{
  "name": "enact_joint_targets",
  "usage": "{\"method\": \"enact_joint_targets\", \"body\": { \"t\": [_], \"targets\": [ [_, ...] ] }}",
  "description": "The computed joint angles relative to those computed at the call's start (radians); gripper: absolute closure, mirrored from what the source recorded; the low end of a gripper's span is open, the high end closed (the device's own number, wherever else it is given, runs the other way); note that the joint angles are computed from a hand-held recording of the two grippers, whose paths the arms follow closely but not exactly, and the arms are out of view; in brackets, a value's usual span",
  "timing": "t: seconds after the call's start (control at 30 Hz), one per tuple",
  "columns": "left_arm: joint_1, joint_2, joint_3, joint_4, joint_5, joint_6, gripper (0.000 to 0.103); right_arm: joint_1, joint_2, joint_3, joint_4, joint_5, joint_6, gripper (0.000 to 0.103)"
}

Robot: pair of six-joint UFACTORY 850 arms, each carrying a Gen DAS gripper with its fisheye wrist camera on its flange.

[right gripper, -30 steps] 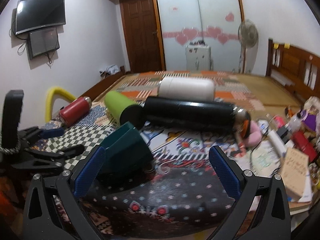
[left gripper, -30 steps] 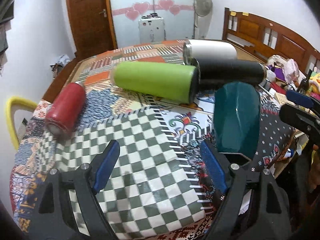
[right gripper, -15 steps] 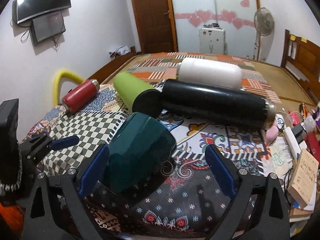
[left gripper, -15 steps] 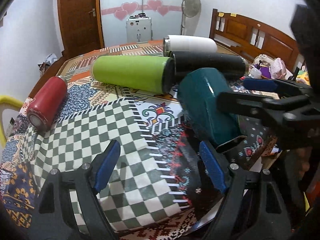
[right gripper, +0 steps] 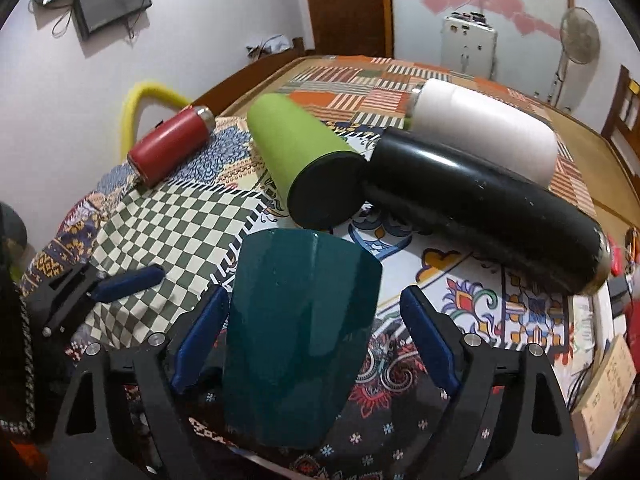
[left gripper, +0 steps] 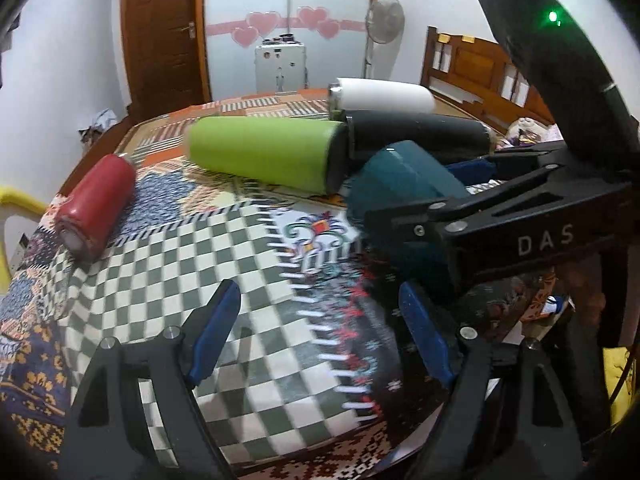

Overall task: Flip cup upright
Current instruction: 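Grasp the mug with the right gripper while the left gripper releases it, then set the mug upright on the bedspread with the right gripper and open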

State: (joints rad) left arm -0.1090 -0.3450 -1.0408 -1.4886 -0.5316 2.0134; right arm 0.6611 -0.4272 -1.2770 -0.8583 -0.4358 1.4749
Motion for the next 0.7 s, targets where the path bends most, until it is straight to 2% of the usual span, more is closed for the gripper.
{"method": "enact_joint_targets", "body": {
  "t": [0.07, 0.2, 0.5, 0.6, 0.7],
  "targets": [
    [0.010, 0.000, 0.000, -0.022, 0.007, 0.010, 0.021, -0.013, -0.013, -0.016, 0.104, 0.021, -0.121, 0.025],
    [0.037, -0.005, -0.010, -0.050, -0.001, -0.009, 0.021, -0.014, -0.023, -0.034, 0.136, 0.010, -0.161, 0.027],
    [0.056, 0.014, -0.011, -0.105, -0.011, -0.007, 0.021, 0.039, 0.053, 0.042, -0.209, -0.024, 0.193, 0.028],
    [0.063, 0.028, 0.000, -0.126, -0.029, 0.006, 0.020, 0.051, 0.065, 0.048, -0.270, -0.037, 0.245, 0.029],
    [0.063, 0.036, 0.006, -0.151, -0.029, 0.026, 0.019, 0.065, 0.051, 0.032, -0.325, -0.084, 0.284, 0.029]
  ]
}}
